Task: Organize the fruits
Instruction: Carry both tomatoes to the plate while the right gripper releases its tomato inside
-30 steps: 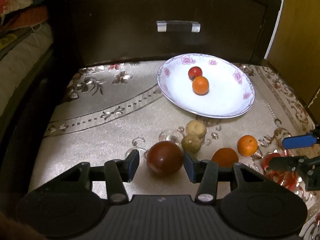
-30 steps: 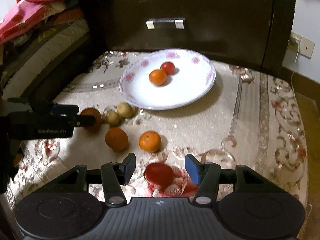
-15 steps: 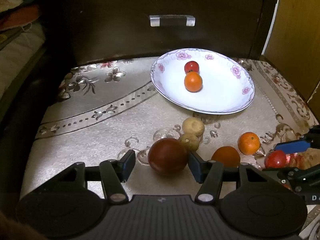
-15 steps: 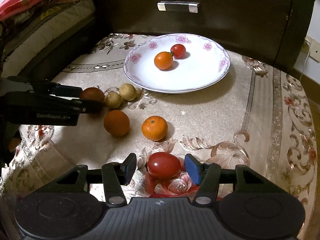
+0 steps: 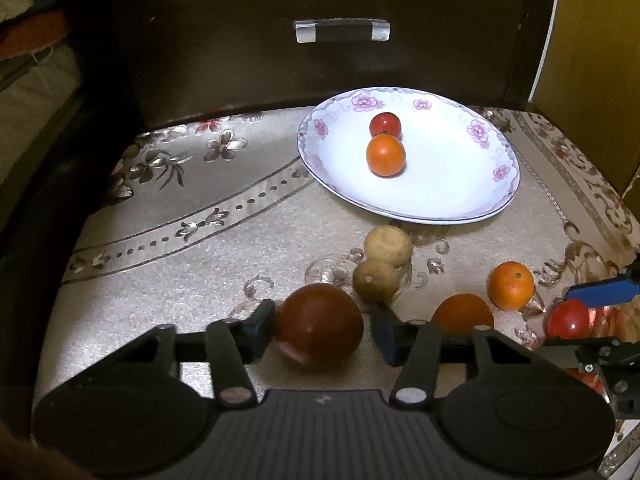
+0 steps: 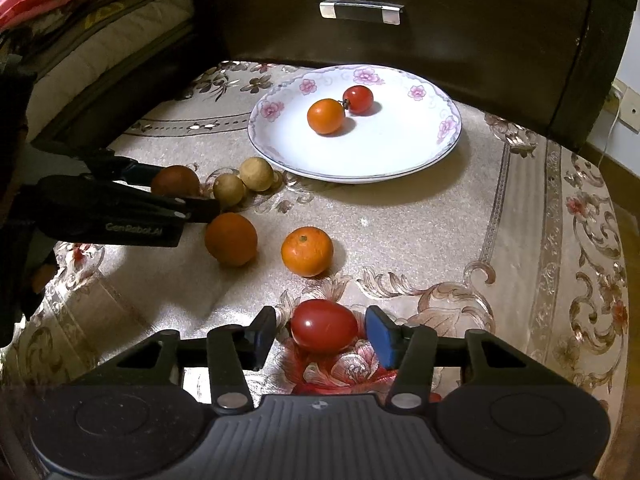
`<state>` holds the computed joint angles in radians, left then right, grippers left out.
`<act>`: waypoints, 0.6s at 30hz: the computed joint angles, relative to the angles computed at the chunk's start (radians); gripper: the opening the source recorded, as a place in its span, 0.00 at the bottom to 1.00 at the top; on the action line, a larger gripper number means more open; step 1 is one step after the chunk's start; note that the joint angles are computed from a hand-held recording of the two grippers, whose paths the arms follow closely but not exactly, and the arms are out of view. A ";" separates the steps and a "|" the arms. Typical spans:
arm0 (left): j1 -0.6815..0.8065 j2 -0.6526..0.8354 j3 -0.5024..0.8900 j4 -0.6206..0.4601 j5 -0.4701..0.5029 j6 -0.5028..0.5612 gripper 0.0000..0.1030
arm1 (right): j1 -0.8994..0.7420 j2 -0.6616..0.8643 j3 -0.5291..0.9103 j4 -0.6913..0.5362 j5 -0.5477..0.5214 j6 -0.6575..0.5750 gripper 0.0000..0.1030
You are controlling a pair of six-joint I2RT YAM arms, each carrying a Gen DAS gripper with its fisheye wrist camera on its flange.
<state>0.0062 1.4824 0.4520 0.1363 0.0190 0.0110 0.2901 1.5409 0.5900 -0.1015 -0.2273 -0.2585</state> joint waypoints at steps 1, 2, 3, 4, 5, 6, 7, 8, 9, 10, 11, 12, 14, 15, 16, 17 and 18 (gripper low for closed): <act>0.001 0.001 0.001 0.003 -0.001 -0.003 0.48 | 0.001 -0.001 0.000 -0.001 0.003 -0.001 0.44; 0.003 0.004 0.003 0.005 -0.003 -0.004 0.47 | 0.003 -0.003 -0.001 0.000 0.012 -0.004 0.38; 0.005 0.007 0.005 0.005 0.001 -0.005 0.47 | 0.008 -0.008 -0.006 0.005 0.027 -0.008 0.36; 0.006 0.008 0.006 0.005 0.002 -0.007 0.47 | 0.004 -0.009 -0.005 0.003 0.022 -0.010 0.32; 0.004 0.008 0.007 0.004 -0.001 -0.006 0.47 | -0.002 -0.008 -0.002 -0.003 0.015 -0.008 0.32; 0.001 0.007 0.008 0.001 -0.005 -0.002 0.47 | -0.004 -0.007 0.000 -0.007 0.012 -0.008 0.32; -0.002 0.005 0.007 -0.003 -0.009 -0.001 0.47 | -0.006 -0.006 0.002 -0.009 0.010 -0.009 0.32; -0.003 0.000 0.006 -0.008 -0.010 -0.001 0.47 | -0.008 -0.006 0.004 -0.013 0.009 -0.010 0.31; -0.001 -0.007 0.004 -0.014 -0.008 0.001 0.47 | -0.009 -0.006 0.007 -0.016 0.009 -0.008 0.31; -0.001 -0.013 0.002 -0.021 -0.007 0.004 0.47 | -0.008 -0.007 0.006 -0.017 0.011 -0.006 0.31; 0.000 -0.021 -0.001 -0.027 -0.006 0.005 0.47 | -0.007 -0.009 0.004 -0.018 0.012 -0.004 0.31; 0.002 -0.030 -0.006 -0.034 -0.006 0.007 0.47 | -0.007 -0.012 0.004 -0.021 0.012 -0.004 0.31; 0.006 -0.054 -0.016 -0.055 -0.005 0.014 0.47 | -0.006 -0.014 0.005 -0.026 0.011 -0.006 0.31; 0.008 -0.068 -0.024 -0.065 -0.003 0.016 0.47 | -0.003 -0.016 0.004 -0.028 0.013 -0.003 0.31; 0.011 -0.083 -0.031 -0.079 0.000 0.017 0.47 | 0.000 -0.019 0.002 -0.030 0.014 -0.003 0.31; 0.013 -0.100 -0.038 -0.094 0.004 0.020 0.47 | 0.003 -0.022 0.000 -0.031 0.015 -0.003 0.31; 0.013 -0.114 -0.045 -0.107 0.006 0.023 0.47 | 0.008 -0.026 -0.001 -0.033 0.016 -0.004 0.31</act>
<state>0.0196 1.3685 0.4070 0.0290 0.0251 0.0342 0.2977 1.5153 0.5888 -0.1342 -0.2112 -0.2622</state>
